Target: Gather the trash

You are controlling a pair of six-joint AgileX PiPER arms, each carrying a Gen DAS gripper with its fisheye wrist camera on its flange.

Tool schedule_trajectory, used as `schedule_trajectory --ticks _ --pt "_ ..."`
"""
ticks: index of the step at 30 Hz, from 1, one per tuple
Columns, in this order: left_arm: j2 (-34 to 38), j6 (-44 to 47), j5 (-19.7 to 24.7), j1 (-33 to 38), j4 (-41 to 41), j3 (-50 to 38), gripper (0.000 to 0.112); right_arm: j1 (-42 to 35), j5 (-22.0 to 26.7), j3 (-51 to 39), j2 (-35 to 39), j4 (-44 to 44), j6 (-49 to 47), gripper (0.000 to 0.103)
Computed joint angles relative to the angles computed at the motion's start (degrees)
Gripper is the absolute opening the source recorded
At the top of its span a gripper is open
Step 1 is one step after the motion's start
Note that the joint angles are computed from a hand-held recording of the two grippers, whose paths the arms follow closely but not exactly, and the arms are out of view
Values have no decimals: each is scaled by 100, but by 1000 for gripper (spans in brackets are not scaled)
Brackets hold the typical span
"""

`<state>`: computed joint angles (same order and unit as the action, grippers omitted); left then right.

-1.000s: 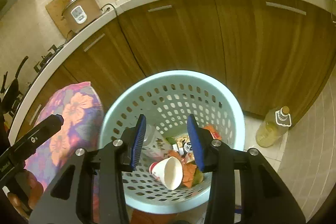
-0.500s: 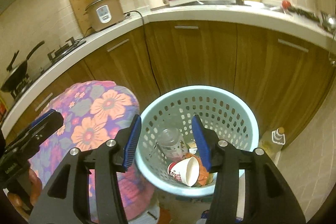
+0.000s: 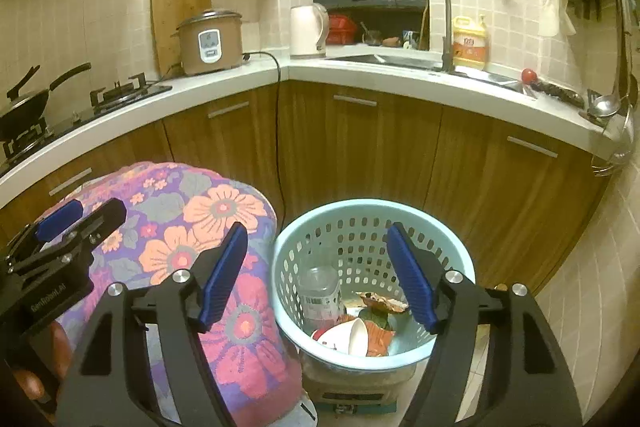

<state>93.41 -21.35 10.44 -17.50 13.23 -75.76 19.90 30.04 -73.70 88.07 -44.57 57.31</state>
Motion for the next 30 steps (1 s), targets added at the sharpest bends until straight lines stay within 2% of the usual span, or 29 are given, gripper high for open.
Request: schedule_trajectory --ticks 6,9,12,17,22,27,30 --pt "-129 324 -166 -29 -383 169 87 118 60 277 -216 -629 709 75" --pt "-155 183 -193 -39 -264 211 87 118 27 424 -337 -738 897 78" --pt "-149 703 -174 -20 -812 206 87 168 91 471 -389 -817 1016 78" --pt "-122 698 -122 -20 -816 175 88 260 184 498 -436 -1026 1168 78" --pt "-129 1387 -147 84 -1626 186 89 445 389 480 -451 -1299 1338 78" --pt "-147 1296 -163 86 -1545 205 89 568 544 452 -422 -1464 1434 81" --pt "-167 1026 -202 60 -1218 234 89 580 564 450 -421 -1476 1444 83"
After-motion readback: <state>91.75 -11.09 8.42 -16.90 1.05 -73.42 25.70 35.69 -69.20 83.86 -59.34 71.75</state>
